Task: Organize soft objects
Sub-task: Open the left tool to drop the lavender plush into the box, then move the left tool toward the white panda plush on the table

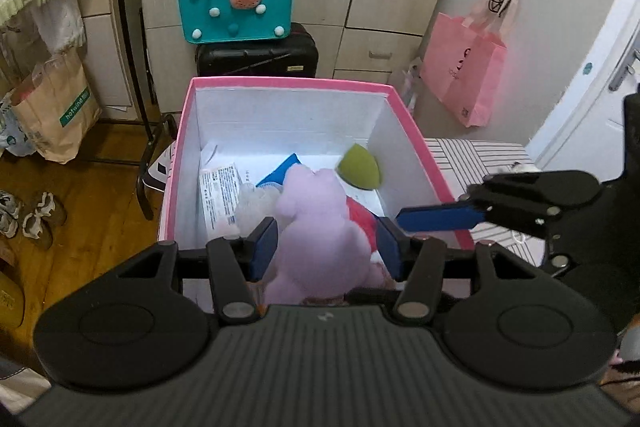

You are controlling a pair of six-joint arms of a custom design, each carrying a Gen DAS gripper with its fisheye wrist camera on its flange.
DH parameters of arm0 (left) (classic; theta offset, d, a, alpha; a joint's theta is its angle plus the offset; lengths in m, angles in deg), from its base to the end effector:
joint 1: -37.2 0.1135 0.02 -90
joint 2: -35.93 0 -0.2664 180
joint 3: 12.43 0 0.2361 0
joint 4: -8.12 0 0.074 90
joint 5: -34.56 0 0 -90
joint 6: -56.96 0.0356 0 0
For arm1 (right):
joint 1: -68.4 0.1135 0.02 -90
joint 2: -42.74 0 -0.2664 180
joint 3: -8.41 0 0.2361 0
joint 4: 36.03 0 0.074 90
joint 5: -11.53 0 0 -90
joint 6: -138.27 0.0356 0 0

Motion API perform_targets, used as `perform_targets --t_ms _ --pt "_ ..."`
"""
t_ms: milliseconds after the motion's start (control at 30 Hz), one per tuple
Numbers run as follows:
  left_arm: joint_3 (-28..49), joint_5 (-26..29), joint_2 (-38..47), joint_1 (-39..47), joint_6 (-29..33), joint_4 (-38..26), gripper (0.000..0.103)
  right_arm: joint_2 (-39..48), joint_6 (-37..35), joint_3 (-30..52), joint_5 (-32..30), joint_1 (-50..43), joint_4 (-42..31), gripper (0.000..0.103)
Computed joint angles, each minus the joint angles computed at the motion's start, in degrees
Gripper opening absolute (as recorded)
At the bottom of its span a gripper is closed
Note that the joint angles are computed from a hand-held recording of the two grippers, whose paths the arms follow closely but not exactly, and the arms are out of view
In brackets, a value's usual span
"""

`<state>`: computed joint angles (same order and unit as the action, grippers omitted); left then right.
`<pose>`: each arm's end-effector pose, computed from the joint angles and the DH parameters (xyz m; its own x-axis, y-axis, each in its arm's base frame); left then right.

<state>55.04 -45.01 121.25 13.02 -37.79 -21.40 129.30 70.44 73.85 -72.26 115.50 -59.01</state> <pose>0.2681 -0.1275 0.2264 -0.7115 0.2302 -0.6639 0.4573 0.8690 -0.1888 0.2090 0.2192 0.2182 -0.6936 -0.1953 -0.6934 -0.4467 0.8718 0.2013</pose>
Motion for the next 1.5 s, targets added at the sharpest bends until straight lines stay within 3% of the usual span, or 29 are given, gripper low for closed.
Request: perform_targets --t_ms 133,433,700,867,1200,1333,1500 --pt "-1.32 -2.55 -4.2 -1.57 0.74 -1.8 0.054 -4.53 -0.77 -1.55 4.98 3.65 -2.65 0.071" --pt "-3.84 -2.5 -15.14 -4.11 3.81 -10.19 0.057 -12.93 2.81 -2.6 17.07 14.27 -12.4 0.072" --pt "-4.39 -7.97 -22.75 -12.13 3.85 -18.88 0.06 -20.34 10.78 -4.83 25.29 24.8 -19.0 0.072" --pt "-4.16 -11.49 -26.19 -18.43 1.62 -24.1 0.063 -23.59 20.42 -6.61 31.79 33.28 -25.21 0.072" --pt "-5.92 -18.77 -26.65 -33.26 -5.79 -26.39 0.065 -26.36 48.83 -8.46 41.09 51.73 -43.85 0.072" --pt "-5.64 -20.05 -24.06 -38.1 -8.27 -26.48 0.065 -26.13 66.52 -8.76 43.55 62.4 -53.95 0.075" --pt "-4.8 -18.75 -20.0 -40.72 -9.54 -22.92 0.066 -18.41 89.26 -6.76 44.06 73.51 -70.38 0.076"
